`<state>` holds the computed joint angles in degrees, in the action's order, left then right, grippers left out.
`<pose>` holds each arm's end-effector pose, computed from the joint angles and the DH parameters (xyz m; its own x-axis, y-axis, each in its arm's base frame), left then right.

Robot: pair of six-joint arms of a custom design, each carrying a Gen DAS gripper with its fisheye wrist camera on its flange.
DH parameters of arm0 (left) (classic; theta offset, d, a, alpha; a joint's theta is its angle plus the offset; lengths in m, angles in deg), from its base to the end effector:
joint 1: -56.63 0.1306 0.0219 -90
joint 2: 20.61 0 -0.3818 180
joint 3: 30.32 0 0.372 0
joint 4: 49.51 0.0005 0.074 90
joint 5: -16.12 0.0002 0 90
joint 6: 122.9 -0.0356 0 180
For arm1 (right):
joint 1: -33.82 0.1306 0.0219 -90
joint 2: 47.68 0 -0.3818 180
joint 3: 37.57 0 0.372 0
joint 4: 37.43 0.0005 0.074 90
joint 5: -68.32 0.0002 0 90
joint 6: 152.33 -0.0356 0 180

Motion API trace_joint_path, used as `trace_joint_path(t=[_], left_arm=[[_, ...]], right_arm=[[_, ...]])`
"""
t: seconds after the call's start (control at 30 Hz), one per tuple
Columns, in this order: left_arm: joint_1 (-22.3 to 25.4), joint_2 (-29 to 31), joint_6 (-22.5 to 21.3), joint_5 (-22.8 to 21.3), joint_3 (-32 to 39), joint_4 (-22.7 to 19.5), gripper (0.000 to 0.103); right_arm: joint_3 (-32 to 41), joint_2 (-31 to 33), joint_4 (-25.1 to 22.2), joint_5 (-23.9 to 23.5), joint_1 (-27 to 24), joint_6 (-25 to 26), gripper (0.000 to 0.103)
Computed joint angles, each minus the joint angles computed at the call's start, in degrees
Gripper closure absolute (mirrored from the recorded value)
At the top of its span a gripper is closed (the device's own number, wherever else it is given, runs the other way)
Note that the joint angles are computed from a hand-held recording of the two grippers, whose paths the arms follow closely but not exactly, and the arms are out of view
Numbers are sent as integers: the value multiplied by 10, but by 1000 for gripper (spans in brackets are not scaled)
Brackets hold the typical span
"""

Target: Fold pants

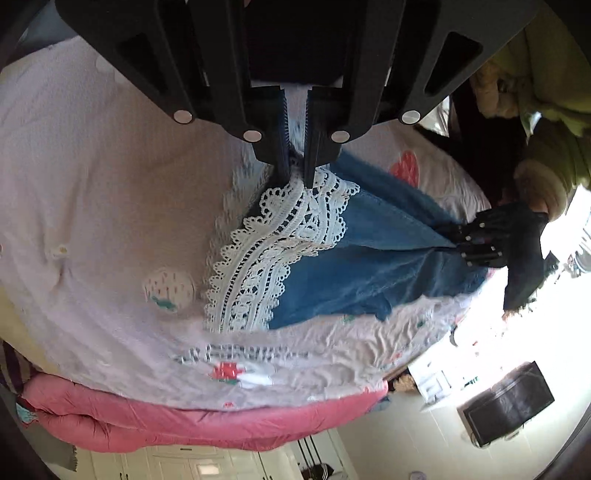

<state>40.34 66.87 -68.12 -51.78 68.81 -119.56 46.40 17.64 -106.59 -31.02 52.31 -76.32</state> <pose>0.4044 -0.1326 0.4959 -0.4089 0.6762 -0.6129 0.8384 0.5436 0.0404 0.2678 0.0951 0.5121 -0.8095 -0.0192 -0.5868 -0.2217 0.9355 0.2753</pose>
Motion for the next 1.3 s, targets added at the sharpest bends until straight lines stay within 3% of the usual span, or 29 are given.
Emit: trace_joint_path(t=[0.2,0.27,0.33,0.4,0.43,0.53,0.6,0.67,0.77,0.93,1.0,1.1,1.27,1.3], left_arm=[[-1,-17,-9,-2,-33,11,92],[5,-16,-6,14,-34,9,86],[7,-17,0,17,-40,18,70],[8,-15,1,21,-38,8,64],[12,-17,0,30,-37,6,56],[29,-21,-5,59,-25,-18,44],[50,-25,-2,91,-11,-29,42],[66,-25,10,110,5,-23,37],[73,-23,38,82,16,20,30],[64,1,94,-14,19,68,29],[66,2,90,-43,7,69,28],[78,-2,78,-76,-16,65,26],[102,0,66,-64,-23,60,26],[104,0,64,-61,-26,61,26]], right_arm=[[-46,-23,11,-11,-2,-35,97],[-51,-25,16,-2,2,-38,96],[-54,-20,14,-5,-1,-44,96],[-55,-20,12,-8,-3,-47,95],[-52,-22,8,-8,-3,-48,93],[-32,-22,-26,28,4,-46,73],[-23,-30,-26,35,-2,-48,69],[-5,-33,-5,40,-7,-48,66],[31,0,41,40,4,-32,55],[168,163,75,-2,62,20,49],[252,252,56,-36,70,34,48],[400,386,-20,-67,74,41,48],[617,554,-169,-87,82,45,48],[644,575,-194,-94,85,43,53]])
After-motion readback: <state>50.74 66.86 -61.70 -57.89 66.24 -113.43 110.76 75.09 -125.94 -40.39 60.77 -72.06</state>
